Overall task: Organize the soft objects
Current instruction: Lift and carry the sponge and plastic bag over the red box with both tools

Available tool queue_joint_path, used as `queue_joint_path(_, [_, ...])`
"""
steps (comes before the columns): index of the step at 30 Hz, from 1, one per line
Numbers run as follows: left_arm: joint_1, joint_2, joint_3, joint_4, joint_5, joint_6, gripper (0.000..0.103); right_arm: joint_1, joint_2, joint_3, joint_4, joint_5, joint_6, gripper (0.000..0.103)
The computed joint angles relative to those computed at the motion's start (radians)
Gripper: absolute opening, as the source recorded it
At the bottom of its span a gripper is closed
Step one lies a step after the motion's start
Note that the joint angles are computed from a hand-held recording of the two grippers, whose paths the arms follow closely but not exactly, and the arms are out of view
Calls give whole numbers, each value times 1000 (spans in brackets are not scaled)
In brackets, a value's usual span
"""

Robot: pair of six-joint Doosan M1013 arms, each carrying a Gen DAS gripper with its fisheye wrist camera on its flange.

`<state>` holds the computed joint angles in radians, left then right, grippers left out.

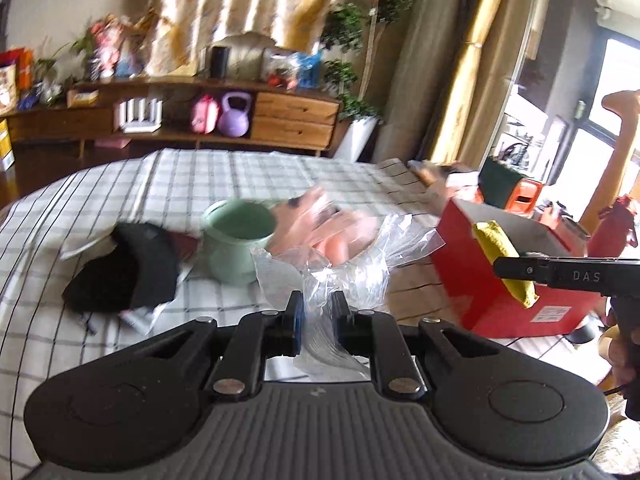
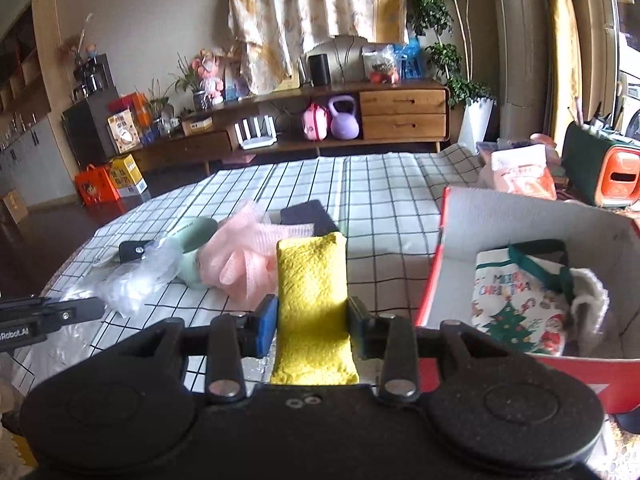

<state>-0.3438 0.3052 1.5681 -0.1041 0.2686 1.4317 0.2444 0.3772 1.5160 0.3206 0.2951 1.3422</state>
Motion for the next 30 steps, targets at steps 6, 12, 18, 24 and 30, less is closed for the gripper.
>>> queue_joint_path(6, [-30,27,-64,-101,7,132,14,-22,-24,20,-45,-25,53,36])
queue_joint_path(12, [-70,70,-145,-179,42,258,14,-55,-44,46,-88,-59,117,36])
queue_joint_path(18, [-111,126,-241,-246,98,358,14,-97,-63,83,-188,-101,246,36])
queue_joint_path(24, [-150,190,-342,-263,155,428,14,-135,-72,104,-414,-112,500,36])
queue_joint_path(30, [-178,253,-433,-249,229,460,14,-166,-60,99,-621,-102,732,36])
